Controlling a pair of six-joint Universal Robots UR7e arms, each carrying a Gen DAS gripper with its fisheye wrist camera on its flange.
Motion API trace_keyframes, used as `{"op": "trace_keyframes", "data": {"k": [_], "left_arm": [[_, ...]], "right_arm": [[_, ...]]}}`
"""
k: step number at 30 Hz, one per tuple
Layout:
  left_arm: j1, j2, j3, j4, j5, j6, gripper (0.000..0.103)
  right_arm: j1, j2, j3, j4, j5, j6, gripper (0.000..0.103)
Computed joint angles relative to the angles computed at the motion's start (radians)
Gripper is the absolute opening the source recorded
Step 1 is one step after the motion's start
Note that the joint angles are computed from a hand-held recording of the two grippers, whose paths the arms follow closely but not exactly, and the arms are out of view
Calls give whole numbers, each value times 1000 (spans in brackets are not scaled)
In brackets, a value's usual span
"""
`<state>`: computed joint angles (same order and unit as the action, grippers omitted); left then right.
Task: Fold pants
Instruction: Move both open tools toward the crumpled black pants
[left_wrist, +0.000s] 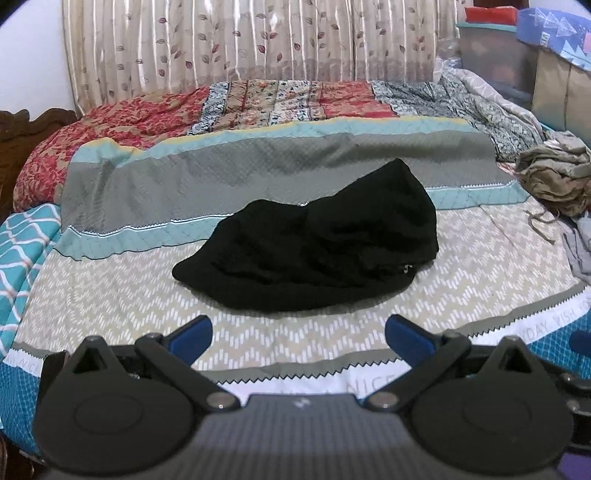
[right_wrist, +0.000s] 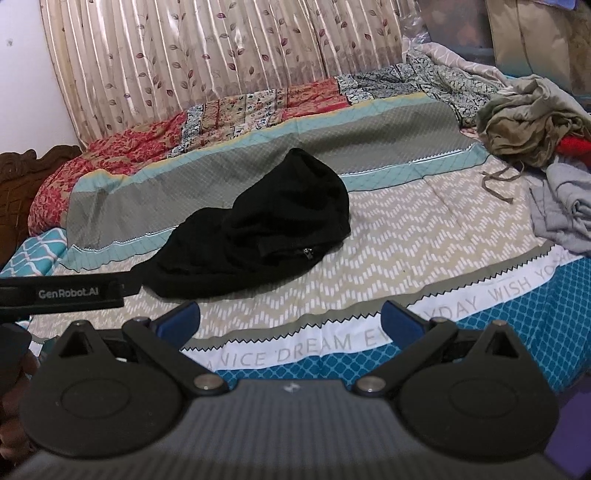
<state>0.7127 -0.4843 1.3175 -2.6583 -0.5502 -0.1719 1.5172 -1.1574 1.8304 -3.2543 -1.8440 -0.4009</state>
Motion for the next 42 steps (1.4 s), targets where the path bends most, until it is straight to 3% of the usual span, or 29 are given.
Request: {"op": "trace_keyframes", "data": {"k": [7,42], "left_arm": [[13,0,-3,27,10,-36,103],[39,75,-117,86,-15,10,103]], "right_arm": [[-1,12,-9,19,1,4,103],[-21,35,-34,-8,-28,59,103]]}}
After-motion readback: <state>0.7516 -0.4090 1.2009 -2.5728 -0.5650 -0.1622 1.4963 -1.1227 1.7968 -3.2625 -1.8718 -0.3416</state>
